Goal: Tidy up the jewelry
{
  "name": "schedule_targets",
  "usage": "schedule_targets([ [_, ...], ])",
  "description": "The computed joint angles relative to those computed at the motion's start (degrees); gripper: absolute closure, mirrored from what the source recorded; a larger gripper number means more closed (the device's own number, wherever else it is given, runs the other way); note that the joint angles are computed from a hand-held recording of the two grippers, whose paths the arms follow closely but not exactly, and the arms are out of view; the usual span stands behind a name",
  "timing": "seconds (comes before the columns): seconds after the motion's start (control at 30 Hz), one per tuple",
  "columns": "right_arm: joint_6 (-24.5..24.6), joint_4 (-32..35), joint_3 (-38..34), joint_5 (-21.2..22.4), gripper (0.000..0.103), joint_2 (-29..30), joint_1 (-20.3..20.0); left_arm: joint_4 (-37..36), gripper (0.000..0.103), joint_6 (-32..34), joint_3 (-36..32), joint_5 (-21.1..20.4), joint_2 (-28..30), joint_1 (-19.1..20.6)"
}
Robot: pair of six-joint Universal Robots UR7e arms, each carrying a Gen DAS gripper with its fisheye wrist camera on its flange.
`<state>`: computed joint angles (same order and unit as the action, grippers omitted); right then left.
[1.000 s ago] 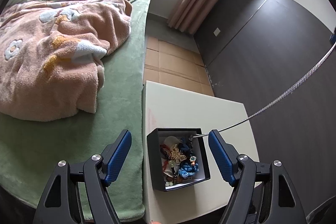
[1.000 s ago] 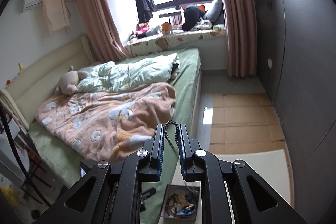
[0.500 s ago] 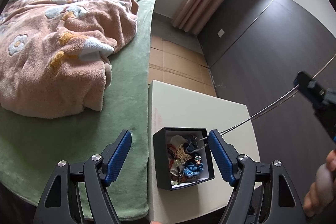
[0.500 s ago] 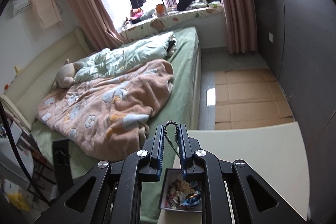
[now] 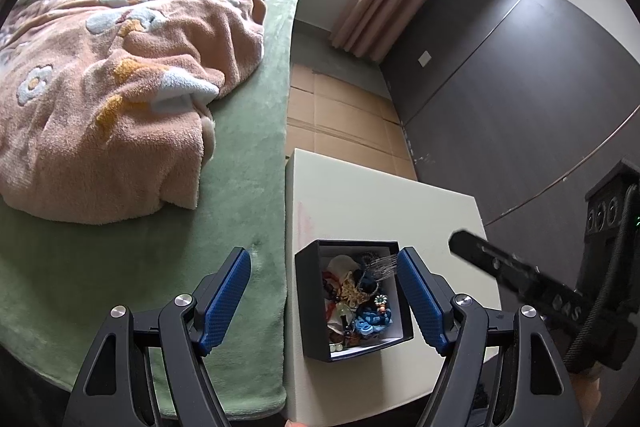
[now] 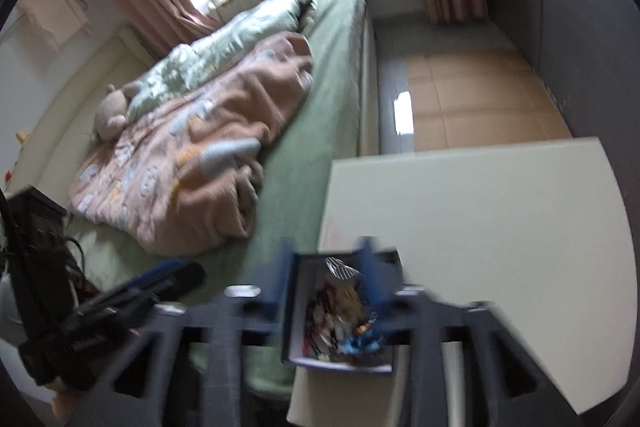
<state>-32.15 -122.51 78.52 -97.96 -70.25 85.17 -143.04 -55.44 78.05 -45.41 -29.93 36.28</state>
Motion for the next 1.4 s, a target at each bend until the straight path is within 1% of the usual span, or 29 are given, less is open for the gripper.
schedule_targets([
  [0.03,-0.3,-0.6,0.5,0.4,0.027,-0.5,-0.4,0.3,0.027,0.0,-0.2,0.0,0.1,0.0],
  [0.17,-1.4,0.4,0.6,1.0,0.024,-2.4,-2.0,2.8,0.027,0.0,-1.7,0.4,1.0,-0.4],
  [0.27,-2.2,0.5,0.7,1.4,0.007,-3.9,-3.2,6.1,0.027,-0.1,-3.6,1.3,2.1,-0.9],
  [0.43,-3.7,1.6,0.7,2.3,0.005,-6.6,-5.6,9.1,0.026,1.1,-5.9,3.1,3.7,-2.1],
  [0.47,-4.2,1.7,1.0,2.8,0.001,-7.5,-6.4,9.4,0.022,1.4,-6.3,3.5,4.0,-2.4],
  [0.5,-4.5,1.8,1.3,3.2,0.0,-8.1,-7.0,9.3,0.016,1.8,-6.6,3.8,4.3,-2.6],
  [0.6,-6.2,1.1,2.5,4.3,0.0,-10.4,-9.1,8.4,0.006,4.0,-7.4,5.5,5.5,-3.6],
  [0.63,-6.5,0.6,3.1,4.4,0.0,-11.0,-9.5,8.0,0.005,5.1,-7.5,6.1,6.0,-4.1],
  [0.73,-8.1,-1.2,5.0,5.8,0.0,-13.4,-11.6,5.8,0.003,6.2,-6.9,4.9,6.6,-4.5],
  [0.77,-8.5,-1.8,5.6,6.5,0.0,-14.2,-12.3,4.5,0.0,6.5,-6.4,4.1,6.6,-4.7],
  [0.87,-10.3,-3.6,7.8,7.7,0.0,-16.4,-14.4,2.8,0.0,7.3,-5.7,4.3,7.1,-5.5],
  [0.97,-11.3,-3.1,8.6,9.7,0.0,-18.0,-16.3,0.0,0.0,10.6,-5.5,4.3,8.1,-6.6],
  [1.03,-12.0,-4.5,9.6,9.4,0.0,-19.0,-17.0,-2.6,0.0,12.6,-5.1,3.4,8.6,-7.3],
  [1.07,-12.8,-5.4,10.1,9.0,0.0,-19.6,-17.3,-3.0,0.0,12.9,-5.1,3.7,8.8,-7.8],
  [1.23,-14.1,-5.6,11.3,9.9,0.0,-21.9,-18.8,-3.0,0.0,12.9,-4.0,5.5,8.9,-10.3],
  [1.33,-15.4,-6.0,12.5,9.1,0.0,-23.4,-19.0,-0.2,0.0,10.5,-3.1,5.8,8.2,-11.4],
  [1.4,-16.5,-6.5,13.5,9.4,0.0,-24.8,-19.4,0.3,0.0,9.8,-2.0,6.2,7.6,-12.2],
])
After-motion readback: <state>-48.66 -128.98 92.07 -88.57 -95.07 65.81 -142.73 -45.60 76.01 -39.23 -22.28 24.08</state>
